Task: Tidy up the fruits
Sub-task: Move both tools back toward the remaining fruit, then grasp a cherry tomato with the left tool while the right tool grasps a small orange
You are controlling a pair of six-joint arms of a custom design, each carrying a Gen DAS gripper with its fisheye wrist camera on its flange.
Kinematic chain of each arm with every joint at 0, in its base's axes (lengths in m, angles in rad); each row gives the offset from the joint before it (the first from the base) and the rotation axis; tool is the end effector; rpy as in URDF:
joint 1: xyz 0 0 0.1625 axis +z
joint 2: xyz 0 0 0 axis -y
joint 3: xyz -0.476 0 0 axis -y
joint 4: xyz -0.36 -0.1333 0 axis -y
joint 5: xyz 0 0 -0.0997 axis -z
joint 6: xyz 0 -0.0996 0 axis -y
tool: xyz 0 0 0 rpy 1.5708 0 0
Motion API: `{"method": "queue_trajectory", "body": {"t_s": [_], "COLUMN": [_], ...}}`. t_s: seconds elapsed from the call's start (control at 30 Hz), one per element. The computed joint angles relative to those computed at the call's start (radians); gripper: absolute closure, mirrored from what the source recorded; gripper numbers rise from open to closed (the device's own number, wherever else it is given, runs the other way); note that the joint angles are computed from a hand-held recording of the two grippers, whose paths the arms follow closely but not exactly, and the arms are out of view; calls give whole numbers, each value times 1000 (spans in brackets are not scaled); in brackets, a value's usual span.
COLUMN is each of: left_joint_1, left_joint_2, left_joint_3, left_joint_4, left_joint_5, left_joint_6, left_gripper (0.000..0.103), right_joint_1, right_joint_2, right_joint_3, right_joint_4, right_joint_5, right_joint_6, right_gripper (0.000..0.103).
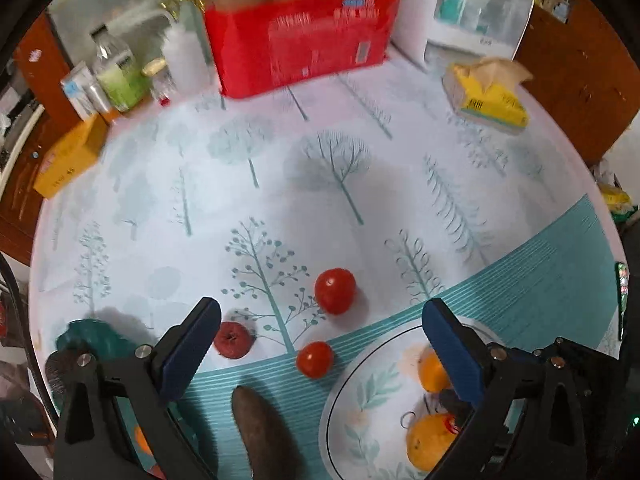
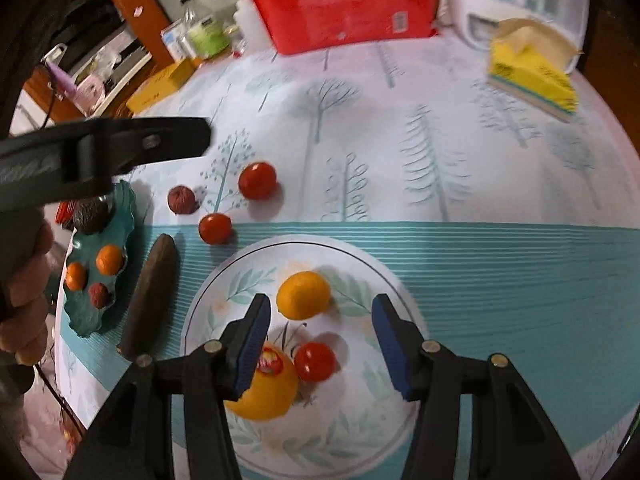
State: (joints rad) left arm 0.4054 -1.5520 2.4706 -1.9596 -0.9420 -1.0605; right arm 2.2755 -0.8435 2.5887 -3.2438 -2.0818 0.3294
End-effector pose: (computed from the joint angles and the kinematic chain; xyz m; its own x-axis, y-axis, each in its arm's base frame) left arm -0.1750 -0.2839 0.2324 -0.7143 0.1233 -0.6889 0.3473 0.9170 -0.1960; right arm 0.2893 -0.2097 0.0697 -0.8161 -0.3143 0.4849 -0.4038 0.9104 -0.0895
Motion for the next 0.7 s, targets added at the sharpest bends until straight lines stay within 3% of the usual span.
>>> {"method": "queue_trajectory", "body": {"t_s": [0.1, 0.17, 0.27, 0.33, 0.5, 0.63, 0.7], "left_joint_1": [42, 57, 73, 85, 115, 117, 127], "left_joint_2": [46, 72, 98, 116, 160, 180, 184], "left_joint_3": [27, 32, 42, 47, 54, 62, 66], "left_joint_4": [-78, -96, -142, -174, -238, -257, -279], "left_joint_5": [-2, 1, 9, 4, -18, -12, -21], "left_joint_6": [36, 39, 54, 72, 108, 104, 112], "left_gripper": [5, 7, 13, 21, 58, 64, 72], "right_joint_1": [-30, -45, -37, -43, -48, -60, -70], "right_joint_2": [42, 58, 76, 82, 72, 58, 61], "right_joint_3": [-7, -15, -16, -8, -3, 2, 4], "right_joint_4": [-13, 7, -19, -47, -51, -53, -61], "right_joint_5": [32, 45, 36, 44, 35, 34, 31], "right_joint_6": [-40, -54, -80, -89, -100, -100, -103], "right_gripper": [54, 63, 66, 67, 67, 67, 67]}}
